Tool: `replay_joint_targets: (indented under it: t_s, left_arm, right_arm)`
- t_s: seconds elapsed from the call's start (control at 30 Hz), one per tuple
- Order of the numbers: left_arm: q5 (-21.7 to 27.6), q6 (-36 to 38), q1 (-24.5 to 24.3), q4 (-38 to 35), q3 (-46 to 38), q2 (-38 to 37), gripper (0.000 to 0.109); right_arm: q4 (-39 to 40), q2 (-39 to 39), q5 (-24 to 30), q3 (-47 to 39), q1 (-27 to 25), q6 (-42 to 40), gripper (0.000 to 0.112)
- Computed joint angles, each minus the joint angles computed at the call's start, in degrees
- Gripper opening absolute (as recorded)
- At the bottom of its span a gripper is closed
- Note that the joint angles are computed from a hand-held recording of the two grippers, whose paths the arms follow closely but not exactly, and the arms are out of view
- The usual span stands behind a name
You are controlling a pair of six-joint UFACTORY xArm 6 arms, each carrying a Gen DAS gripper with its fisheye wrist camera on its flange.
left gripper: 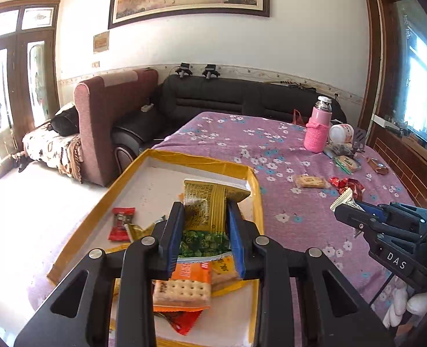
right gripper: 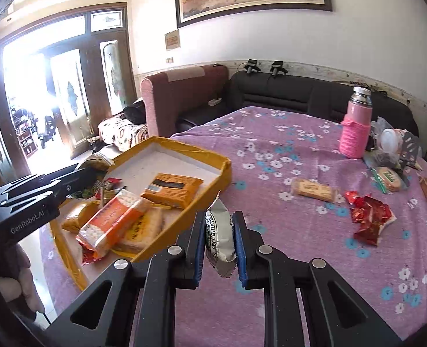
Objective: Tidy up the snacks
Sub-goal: 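Carry both snacks into the tray and open both grippers, then withdraw both grippers from the tray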
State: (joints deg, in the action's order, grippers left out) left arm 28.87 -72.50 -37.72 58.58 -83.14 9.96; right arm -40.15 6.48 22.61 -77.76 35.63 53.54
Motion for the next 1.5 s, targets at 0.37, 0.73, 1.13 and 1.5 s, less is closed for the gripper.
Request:
replay_joint_targets:
  t_s: [0.37,0.73,1.13,1.5]
  left_arm:
    - [2.16,-7.9,4.14,9.72,4.68,-3.5,0.028]
    - [3.09,-5.63,6.75,7.55,2.48,-0.16,0.03]
    - [12.49,-16.53,0.61,22.13,5.52,-5.34,0.075]
    - [21.86,-13.26,-10.11,28.88,3.26,-5.88,0.082]
  right_arm:
    - [27.36,20.02,6.78,-25.64,4.02,-23.01,0.018]
    - [35.78,37.13,18.28,-49.28,4.19,-28.58,0.022]
    - [12.7,18.82,4.1,-24.41,4.47,-10.14,0.054]
    - [-30.14,-5.09,26.16,-2.24,11.53,18.94,0.078]
